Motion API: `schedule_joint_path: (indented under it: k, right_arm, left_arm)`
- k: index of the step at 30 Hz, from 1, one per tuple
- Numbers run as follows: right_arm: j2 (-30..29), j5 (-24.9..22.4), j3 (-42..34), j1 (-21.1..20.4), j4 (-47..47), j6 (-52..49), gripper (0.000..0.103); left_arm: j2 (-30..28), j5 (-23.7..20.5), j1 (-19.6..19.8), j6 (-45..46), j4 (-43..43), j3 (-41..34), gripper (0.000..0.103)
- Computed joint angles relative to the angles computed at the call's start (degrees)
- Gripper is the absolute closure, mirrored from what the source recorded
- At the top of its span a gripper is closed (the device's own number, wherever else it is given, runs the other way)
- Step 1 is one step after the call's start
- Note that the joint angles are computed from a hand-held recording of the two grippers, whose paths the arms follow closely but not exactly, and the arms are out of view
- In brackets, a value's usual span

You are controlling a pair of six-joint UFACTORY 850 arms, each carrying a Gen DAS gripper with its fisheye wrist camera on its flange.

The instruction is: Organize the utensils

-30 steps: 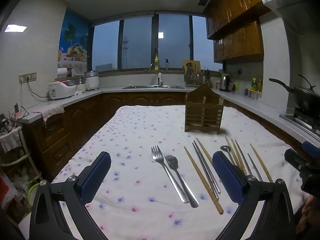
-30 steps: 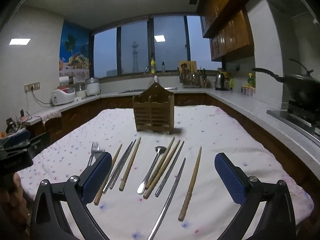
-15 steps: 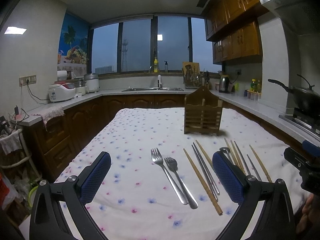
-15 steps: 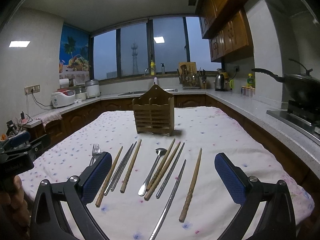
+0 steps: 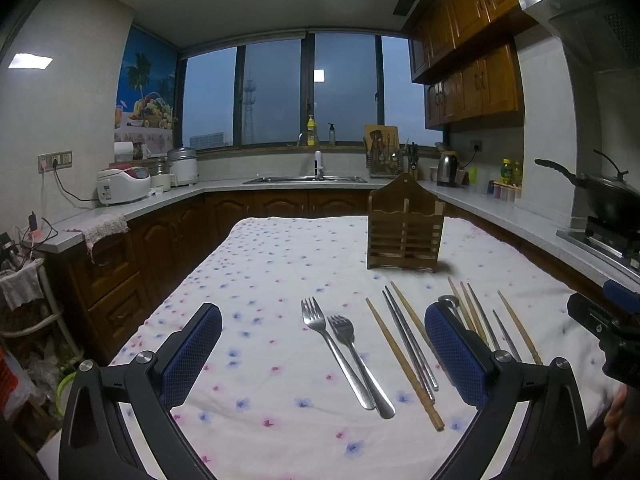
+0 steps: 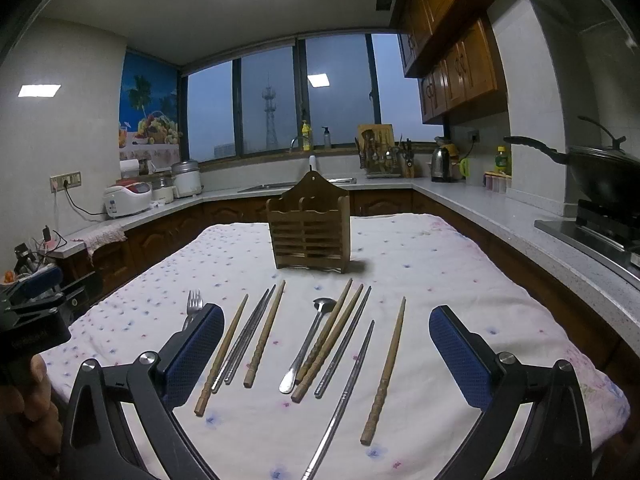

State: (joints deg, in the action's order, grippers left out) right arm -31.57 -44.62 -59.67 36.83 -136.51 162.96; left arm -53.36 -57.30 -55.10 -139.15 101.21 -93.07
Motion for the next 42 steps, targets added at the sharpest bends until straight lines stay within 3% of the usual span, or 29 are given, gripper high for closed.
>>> schedule_joint_path:
  k: [20,25,30,32,37,42]
  right_arm:
    - [-0.14,0.16,-0.06,-0.14,-0.11,0.32,0.0]
    - [-0.52,2.17,-1.4,-0.26,1.02,0.25,0.0]
    - [-1.42,6.17,-4.62,-1.03,3.79,-2.74,0.0]
    - [-1.72,8.37,-5.87,-1.68,3.92,-3.43,0.0]
    - [-3.23,13.78,-9.5,-3.31,3.04,-2.71,0.001]
    - [-4.76,18.66,-12.55,-5.48,1.26,-0.54,0.006]
  left_arm:
    - [-0.28,0.87,0.09,0.11,0.01,-0.56,0.001]
    - [1.42,7.47,1.84,-3.41,3.52,0.97,0.001]
    - [2.07,11.24,3.88,-2.67,2.85,0.13,0.001]
    - [2.0,12.83,4.64,-1.24,1.86,-0.84,0.001]
    - [1.57,21.56,7.87,2.51,-1.03,-4.5,0.001]
    - [-0.76,25.85,10.27,11.76,-8.28,-10.55,0.006]
